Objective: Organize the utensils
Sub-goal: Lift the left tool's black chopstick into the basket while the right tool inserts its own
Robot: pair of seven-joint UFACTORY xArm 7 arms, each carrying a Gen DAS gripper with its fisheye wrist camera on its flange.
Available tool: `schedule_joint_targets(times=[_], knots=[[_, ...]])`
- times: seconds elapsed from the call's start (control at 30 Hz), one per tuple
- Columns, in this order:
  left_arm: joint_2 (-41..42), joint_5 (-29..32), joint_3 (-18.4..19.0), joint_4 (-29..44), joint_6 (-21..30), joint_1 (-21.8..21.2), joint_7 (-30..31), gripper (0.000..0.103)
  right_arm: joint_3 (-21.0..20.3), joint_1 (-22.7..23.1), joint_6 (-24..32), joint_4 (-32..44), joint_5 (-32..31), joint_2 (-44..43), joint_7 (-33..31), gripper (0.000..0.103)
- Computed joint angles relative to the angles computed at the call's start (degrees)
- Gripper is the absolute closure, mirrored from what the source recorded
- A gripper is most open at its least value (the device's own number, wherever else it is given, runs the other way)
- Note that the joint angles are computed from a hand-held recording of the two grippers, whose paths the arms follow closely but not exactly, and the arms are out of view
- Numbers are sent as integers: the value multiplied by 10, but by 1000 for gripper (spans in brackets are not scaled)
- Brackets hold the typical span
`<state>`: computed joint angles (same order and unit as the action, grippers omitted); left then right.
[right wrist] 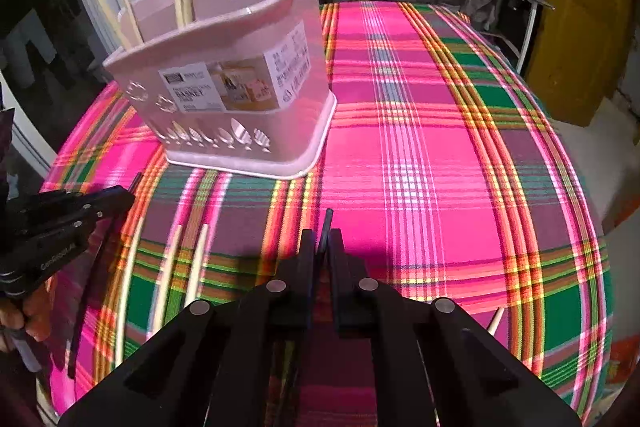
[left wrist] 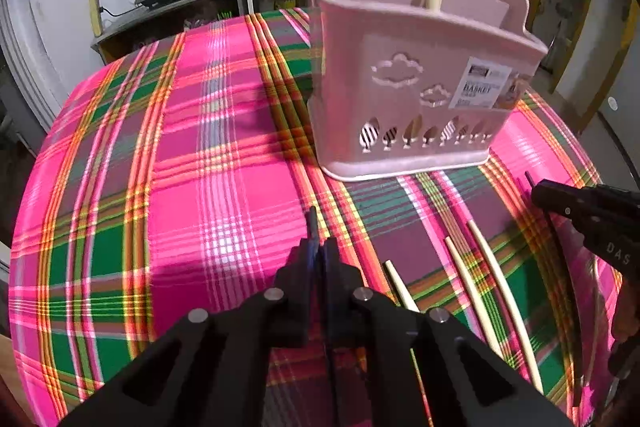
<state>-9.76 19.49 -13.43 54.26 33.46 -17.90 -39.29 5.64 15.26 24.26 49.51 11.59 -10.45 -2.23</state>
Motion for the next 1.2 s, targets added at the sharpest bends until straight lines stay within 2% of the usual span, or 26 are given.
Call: schedule_joint_targets(times=[0.53, 0.8, 1.2], knots=[[-124, -39, -9, -7, -3, 23, 44, 98, -29, 38, -13, -7, 68, -104, -61, 98], [-167, -56, -24, 2, 5, 32, 64, 98, -33, 51, -19, -4, 66, -149, -74, 99], [-182, -60, -42, 28, 2, 45, 72, 98, -44, 66, -37, -4, 63, -182, -84, 99]])
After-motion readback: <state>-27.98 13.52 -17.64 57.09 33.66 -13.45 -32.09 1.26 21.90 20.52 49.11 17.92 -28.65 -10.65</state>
